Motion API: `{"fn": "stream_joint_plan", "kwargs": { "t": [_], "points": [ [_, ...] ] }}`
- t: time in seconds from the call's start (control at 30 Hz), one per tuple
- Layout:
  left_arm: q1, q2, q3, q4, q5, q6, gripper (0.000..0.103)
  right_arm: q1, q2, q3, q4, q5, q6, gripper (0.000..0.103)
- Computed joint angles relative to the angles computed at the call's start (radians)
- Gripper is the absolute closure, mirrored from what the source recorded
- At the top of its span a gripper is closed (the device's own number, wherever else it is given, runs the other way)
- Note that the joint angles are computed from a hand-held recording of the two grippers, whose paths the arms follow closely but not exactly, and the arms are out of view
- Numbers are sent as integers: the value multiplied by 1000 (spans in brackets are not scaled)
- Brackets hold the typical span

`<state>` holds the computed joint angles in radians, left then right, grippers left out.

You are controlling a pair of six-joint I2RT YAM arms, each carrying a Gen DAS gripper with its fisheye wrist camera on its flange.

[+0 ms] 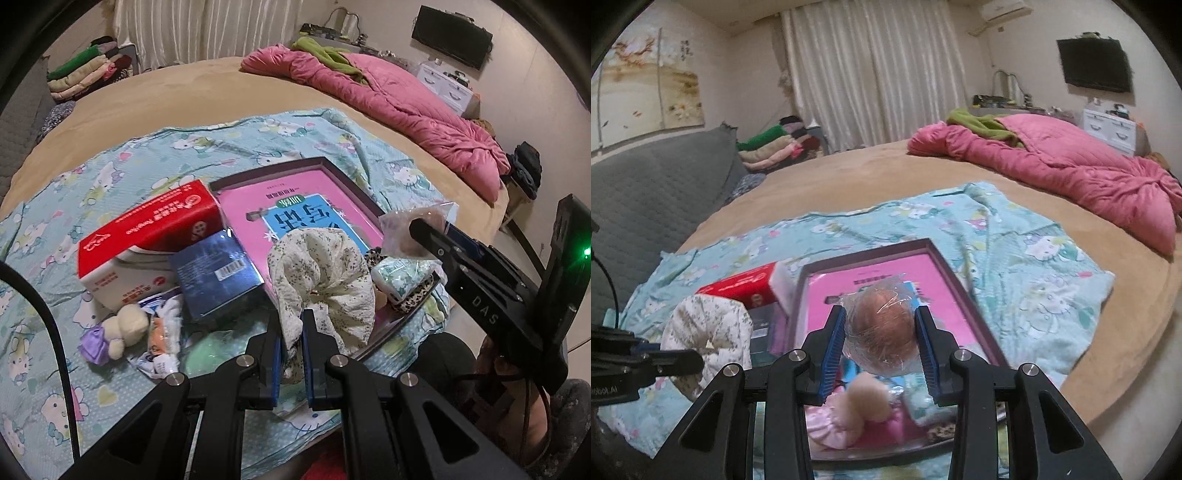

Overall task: Organize soft objects
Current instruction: 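Lift the scrunchie with the left tool toward the book box while the right tool carries the ball, then lower the scrunchie onto the book box and open the left tool while the right tool releases the ball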

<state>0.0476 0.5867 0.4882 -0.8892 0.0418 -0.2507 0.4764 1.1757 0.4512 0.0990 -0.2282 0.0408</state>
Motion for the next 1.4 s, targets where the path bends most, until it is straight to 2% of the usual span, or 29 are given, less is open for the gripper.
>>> {"fn": "stream_joint_plan", "kwargs": {
  "t": [0.37, 0.5, 0.77, 1.0, 1.4],
  "points": [
    [-106, 239, -21, 211, -57, -67, 93, -43, 62, 5, 13, 9, 15, 64],
    [-129, 333, -24, 284, -92, -67, 93, -66, 94, 8, 19, 2, 26, 64],
    [-106, 492, -8, 393, -94, -47, 93, -42, 129, 0, 68, -2, 15, 64],
    [-92, 616, 12, 456, -91, -36, 93, -12, 195, -2, 126, 21, 5, 64],
    [-75, 675, 14, 492, -77, -23, 93, 40, 350, 58, 161, 48, -16, 63]
  ]
}}
